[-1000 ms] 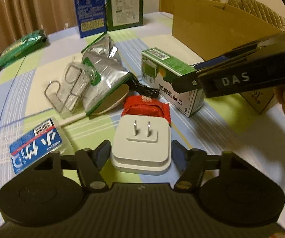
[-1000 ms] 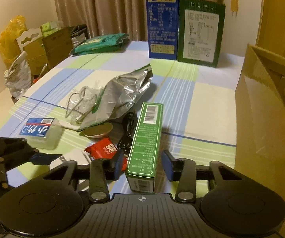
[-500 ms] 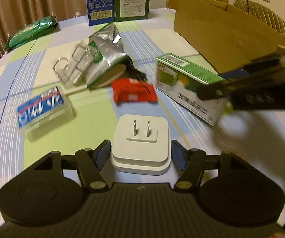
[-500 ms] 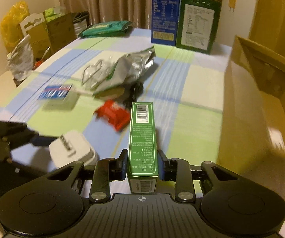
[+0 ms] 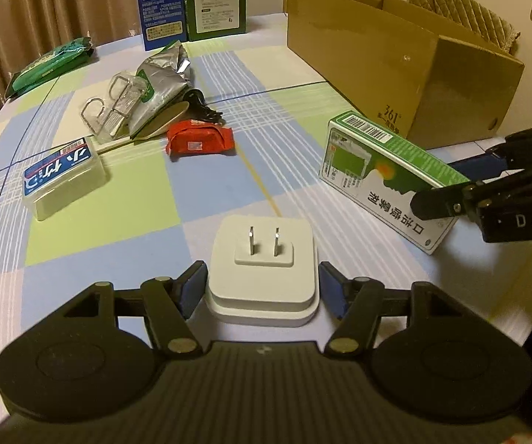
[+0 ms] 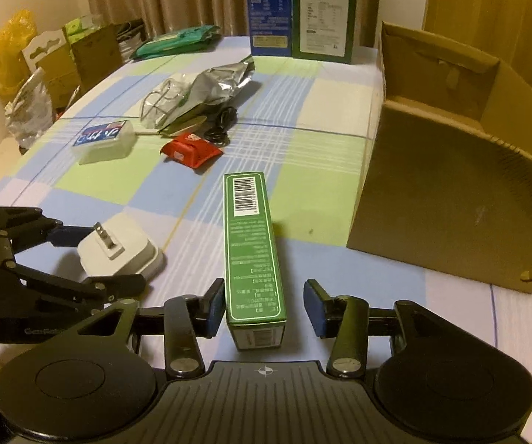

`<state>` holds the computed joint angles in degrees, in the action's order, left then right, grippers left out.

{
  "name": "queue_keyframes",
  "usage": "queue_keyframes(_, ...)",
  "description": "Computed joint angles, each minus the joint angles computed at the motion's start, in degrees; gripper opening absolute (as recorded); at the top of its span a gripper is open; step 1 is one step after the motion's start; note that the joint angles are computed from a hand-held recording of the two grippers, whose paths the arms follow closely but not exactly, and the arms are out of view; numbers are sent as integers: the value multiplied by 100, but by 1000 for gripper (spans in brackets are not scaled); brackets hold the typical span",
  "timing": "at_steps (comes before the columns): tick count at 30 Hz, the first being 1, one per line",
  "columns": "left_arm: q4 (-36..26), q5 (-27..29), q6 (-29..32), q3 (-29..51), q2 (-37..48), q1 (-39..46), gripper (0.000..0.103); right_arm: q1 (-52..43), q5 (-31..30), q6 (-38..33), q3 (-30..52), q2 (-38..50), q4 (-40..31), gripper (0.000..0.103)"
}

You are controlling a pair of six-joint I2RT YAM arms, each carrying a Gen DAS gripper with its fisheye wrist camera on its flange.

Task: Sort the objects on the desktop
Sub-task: 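Grasp the green tube box with the right tool while the left tool grasps the white plug, then carry the green box and plug to the cardboard box and release them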

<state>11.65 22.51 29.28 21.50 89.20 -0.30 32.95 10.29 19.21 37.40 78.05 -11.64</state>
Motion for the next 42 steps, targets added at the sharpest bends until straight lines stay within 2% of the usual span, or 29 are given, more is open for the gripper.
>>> queue_keyframes(8, 308, 23, 31, 10, 253, -20, 63, -104, -134, -299, 212, 405, 310, 43)
queue_keyframes(15, 148, -47, -88, 103, 231, -83, 60, -207, -314, -359, 486, 812, 267, 43)
queue_keyframes(17, 138, -40, -94, 108, 231, -81, 60, -193, -310, -402, 557, 905, 188, 41)
queue_keyframes(19, 139, -48, -88, 106, 228, -86, 60, -157, -270, -423, 580, 948, 132, 29)
queue_keyframes(22, 98, -26, -111, 119, 220, -69, 60, -150, -245, -349, 561, 951, 133, 28)
queue_keyframes(27, -78, 126, -225, 188, 133, 7, 60, -38, -56, -300, 446, 762, 194, 27)
queue_keyframes(42, -435, 273, -354, 119, -562, -17, 60, 188, 359, -121, 18, -533, 199, 27)
